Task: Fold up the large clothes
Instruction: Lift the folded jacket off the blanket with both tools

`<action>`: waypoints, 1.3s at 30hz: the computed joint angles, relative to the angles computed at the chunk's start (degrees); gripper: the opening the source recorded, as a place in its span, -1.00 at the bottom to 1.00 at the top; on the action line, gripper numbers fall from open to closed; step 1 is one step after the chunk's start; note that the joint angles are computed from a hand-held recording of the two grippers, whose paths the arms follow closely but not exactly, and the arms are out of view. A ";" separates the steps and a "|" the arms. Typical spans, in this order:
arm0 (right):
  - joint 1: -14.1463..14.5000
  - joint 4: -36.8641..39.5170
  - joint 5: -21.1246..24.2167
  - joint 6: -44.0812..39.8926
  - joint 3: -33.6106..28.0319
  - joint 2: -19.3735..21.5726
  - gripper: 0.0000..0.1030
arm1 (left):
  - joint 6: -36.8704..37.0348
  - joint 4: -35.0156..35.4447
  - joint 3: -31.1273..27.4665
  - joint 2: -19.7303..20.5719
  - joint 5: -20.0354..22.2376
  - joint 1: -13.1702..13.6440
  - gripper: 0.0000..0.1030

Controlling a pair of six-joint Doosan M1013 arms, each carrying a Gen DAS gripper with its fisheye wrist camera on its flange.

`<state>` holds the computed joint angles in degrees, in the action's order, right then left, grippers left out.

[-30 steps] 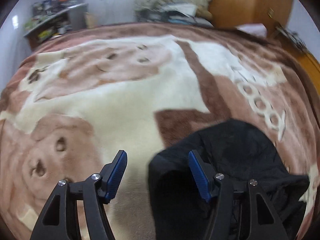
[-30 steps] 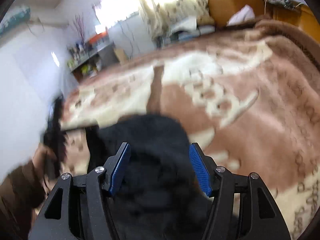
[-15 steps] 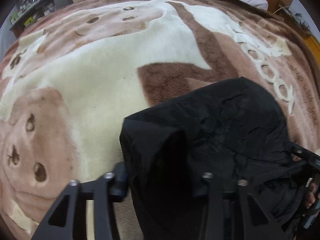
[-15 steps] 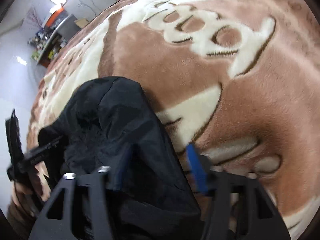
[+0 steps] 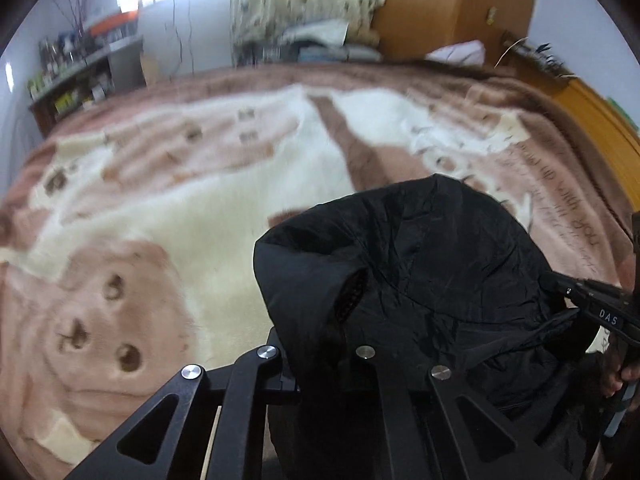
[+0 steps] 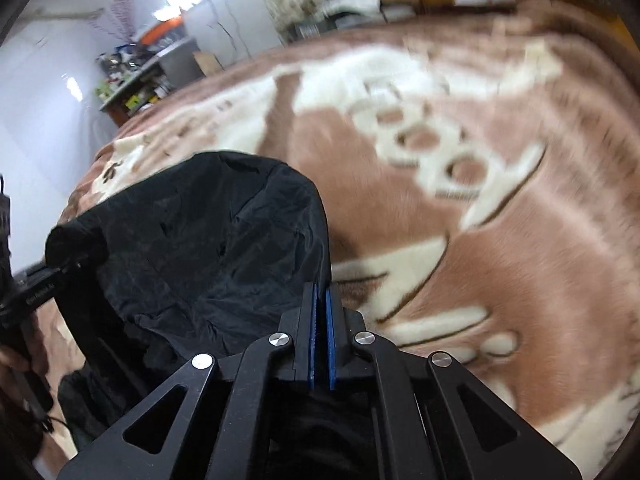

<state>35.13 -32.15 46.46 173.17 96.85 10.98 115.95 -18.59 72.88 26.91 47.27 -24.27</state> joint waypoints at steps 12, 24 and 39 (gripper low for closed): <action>17.04 -25.10 18.34 13.80 -2.31 -1.56 -0.93 | 22.99 -20.99 25.42 -20.13 -18.54 1.69 -0.83; 26.28 -28.06 22.07 25.16 -0.44 -0.90 -0.89 | 21.78 -25.57 35.03 -27.11 -14.26 4.89 -0.77; 30.69 -36.45 5.63 66.76 11.91 -6.69 -0.23 | 19.63 -34.20 33.53 -29.28 17.20 17.92 0.47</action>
